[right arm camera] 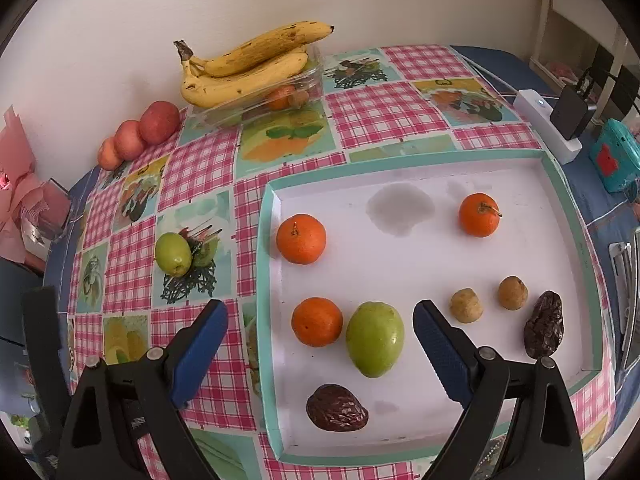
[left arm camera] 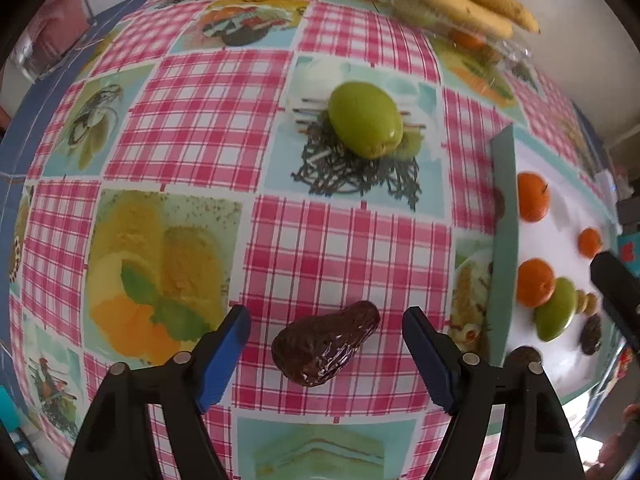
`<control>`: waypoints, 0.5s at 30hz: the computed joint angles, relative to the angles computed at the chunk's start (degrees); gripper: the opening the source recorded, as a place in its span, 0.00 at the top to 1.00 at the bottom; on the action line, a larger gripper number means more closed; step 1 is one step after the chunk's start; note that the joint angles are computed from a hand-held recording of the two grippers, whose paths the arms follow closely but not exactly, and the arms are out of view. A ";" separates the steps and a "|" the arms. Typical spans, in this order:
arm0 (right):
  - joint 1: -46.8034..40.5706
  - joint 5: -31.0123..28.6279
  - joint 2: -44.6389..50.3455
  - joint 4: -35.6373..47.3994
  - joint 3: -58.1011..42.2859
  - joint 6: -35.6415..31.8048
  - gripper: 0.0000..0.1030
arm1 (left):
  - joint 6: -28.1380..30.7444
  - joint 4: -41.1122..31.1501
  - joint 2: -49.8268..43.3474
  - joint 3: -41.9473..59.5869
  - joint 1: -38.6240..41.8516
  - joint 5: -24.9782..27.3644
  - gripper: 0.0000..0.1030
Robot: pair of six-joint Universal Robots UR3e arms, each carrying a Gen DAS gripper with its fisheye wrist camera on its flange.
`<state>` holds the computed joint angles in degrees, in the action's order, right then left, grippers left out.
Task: Organize fruits
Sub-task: 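Move both open tools toward the last brown date on the cloth, then grasp the brown date with the left tool while the right tool grasps the large green pear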
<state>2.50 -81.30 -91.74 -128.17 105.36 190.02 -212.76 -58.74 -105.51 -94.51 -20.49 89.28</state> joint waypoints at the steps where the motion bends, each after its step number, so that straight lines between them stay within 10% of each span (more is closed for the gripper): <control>1: 0.00 0.07 0.08 0.11 -0.11 -0.15 0.09 | 0.01 -0.24 -0.49 0.48 -0.58 0.51 0.25; 7: 0.22 -0.27 0.25 0.18 -0.13 -0.13 0.09 | -0.92 -1.92 -1.99 3.28 -2.60 2.30 0.46; 15: 2.01 -3.05 1.39 0.14 -1.01 0.29 0.09 | 0.03 2.26 2.00 -1.37 1.54 -1.18 0.47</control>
<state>4.51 -84.34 -90.36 -128.03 104.35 190.31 -212.73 -56.48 -103.51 -95.87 -18.95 88.10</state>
